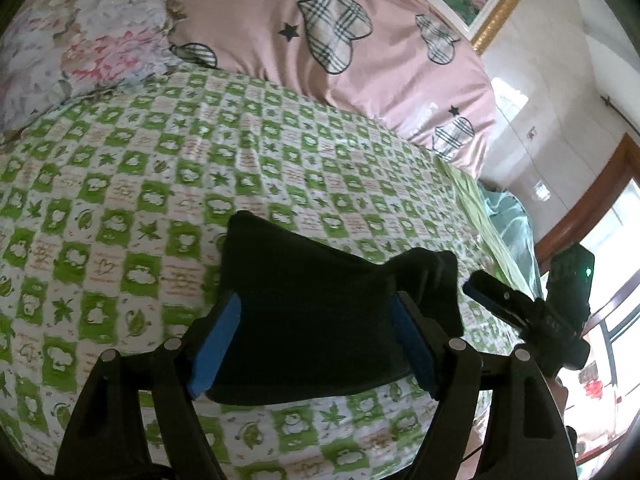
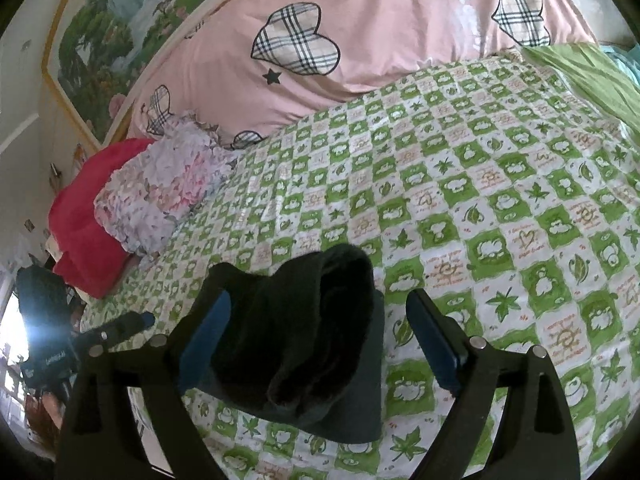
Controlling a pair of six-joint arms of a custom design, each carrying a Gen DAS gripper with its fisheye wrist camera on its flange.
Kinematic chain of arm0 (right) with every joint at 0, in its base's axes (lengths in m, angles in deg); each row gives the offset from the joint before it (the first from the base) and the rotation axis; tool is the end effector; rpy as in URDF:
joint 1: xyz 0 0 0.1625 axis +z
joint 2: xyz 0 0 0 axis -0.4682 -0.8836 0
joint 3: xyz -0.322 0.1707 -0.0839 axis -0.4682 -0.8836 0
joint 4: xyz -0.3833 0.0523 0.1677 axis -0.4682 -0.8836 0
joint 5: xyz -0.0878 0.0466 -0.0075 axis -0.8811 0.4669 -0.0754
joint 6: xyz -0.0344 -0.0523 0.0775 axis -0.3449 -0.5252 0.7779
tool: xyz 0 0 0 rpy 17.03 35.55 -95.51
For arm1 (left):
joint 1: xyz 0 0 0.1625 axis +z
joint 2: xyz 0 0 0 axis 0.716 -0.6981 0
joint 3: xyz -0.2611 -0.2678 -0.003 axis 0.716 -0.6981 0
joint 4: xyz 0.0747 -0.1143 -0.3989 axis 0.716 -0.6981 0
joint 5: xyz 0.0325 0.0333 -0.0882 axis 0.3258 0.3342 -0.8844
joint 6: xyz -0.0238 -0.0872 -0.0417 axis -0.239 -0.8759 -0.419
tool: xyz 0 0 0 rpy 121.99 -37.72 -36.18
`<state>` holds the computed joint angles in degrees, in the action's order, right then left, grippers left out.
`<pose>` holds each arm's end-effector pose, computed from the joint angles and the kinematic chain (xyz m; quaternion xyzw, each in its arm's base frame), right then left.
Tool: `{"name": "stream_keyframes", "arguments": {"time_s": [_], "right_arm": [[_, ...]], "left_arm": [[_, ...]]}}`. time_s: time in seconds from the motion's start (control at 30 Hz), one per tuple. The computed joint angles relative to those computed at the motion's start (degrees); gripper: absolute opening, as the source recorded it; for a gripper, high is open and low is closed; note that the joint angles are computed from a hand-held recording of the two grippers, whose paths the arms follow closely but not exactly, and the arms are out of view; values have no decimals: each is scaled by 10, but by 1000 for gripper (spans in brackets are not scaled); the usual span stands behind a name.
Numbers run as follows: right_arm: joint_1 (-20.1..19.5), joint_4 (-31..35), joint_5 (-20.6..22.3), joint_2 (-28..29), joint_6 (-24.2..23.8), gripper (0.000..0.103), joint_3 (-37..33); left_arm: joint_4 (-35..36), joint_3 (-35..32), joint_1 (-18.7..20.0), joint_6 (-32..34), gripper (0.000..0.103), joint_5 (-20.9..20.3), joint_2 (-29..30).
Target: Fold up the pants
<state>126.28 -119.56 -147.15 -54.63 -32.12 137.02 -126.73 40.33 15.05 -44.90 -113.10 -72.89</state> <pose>0.2134 -0.6066 0.0442 0.1939 -0.9382 0.2780 0.0696 -0.0599 -0.5133 0.2084 -0.0186 0.8851 -0.4310 0.1746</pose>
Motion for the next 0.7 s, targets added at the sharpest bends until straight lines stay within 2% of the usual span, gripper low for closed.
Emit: {"name": "stream_keyframes", "arguments": {"time_s": [0.4, 0.7], "right_arm": [[-10, 12, -8, 11, 25, 90, 4], [-21, 28, 2, 20, 41, 90, 0]], "left_arm": [[51, -19, 28, -20, 79, 0, 7], [81, -47, 54, -29, 79, -23, 28]]}}
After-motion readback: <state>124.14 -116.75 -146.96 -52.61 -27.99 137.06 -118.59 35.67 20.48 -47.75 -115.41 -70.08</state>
